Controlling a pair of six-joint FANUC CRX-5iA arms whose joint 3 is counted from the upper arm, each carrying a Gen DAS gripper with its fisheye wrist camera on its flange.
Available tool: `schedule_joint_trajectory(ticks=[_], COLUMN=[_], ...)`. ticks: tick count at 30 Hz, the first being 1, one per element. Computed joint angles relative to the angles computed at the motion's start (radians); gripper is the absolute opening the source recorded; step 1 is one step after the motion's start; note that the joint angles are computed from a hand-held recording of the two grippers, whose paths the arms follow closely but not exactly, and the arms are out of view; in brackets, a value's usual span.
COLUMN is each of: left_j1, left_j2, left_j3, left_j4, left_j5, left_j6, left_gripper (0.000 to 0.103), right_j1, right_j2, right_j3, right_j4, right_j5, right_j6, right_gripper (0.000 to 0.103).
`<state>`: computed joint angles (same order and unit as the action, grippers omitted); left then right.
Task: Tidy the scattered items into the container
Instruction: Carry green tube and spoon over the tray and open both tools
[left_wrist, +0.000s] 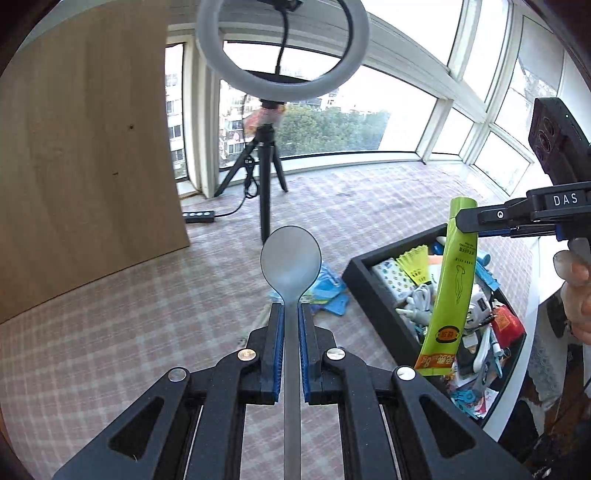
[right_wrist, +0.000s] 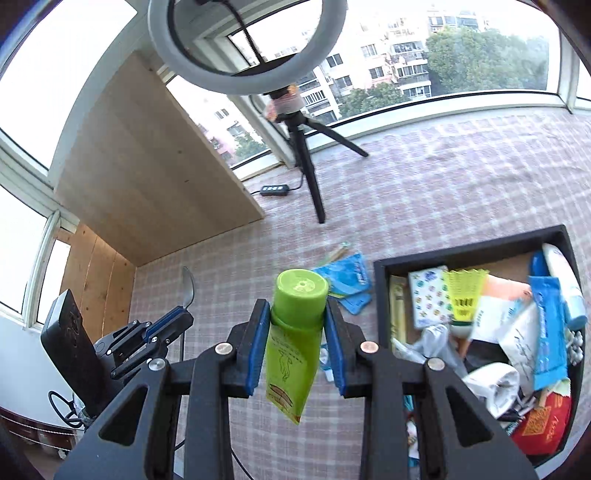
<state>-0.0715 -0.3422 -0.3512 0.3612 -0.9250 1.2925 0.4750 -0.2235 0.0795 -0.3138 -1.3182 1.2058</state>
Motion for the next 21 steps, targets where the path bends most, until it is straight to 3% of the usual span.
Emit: schedule_joint_trajectory(ticks=[8, 13, 19, 21], left_j1=[-0.287, -0.414, -0.513, -0.536], left_j2=[0.121, 0.22, 0.327, 0.379], left_j3=[0.106, 0.2, 0.314, 0.37], left_j4=[0.009, -0.036, -0.078, -0.081], left_j5=[0.02, 0.023, 0.017, -0.019], left_j6=[0.071, 0.112, 0.148, 0.142], left_gripper=[0.007, 0.007, 0.007, 0.012], right_j1=[-0.335, -0.496, -0.597, -0.603], right_j2=[-0.124, -0.143, -0.102, -0.079], right_j3=[-0.08, -0.115, -0.127, -0.118], right_j4=[-0.001, -0.031, -0.066, -0.076], right_j5=[-0.137, -0.153, -0.149, -0.155], right_j6=[0.048, 0.103, 0.145, 0.167], right_gripper=[0.029, 0.029, 0.029, 0.03])
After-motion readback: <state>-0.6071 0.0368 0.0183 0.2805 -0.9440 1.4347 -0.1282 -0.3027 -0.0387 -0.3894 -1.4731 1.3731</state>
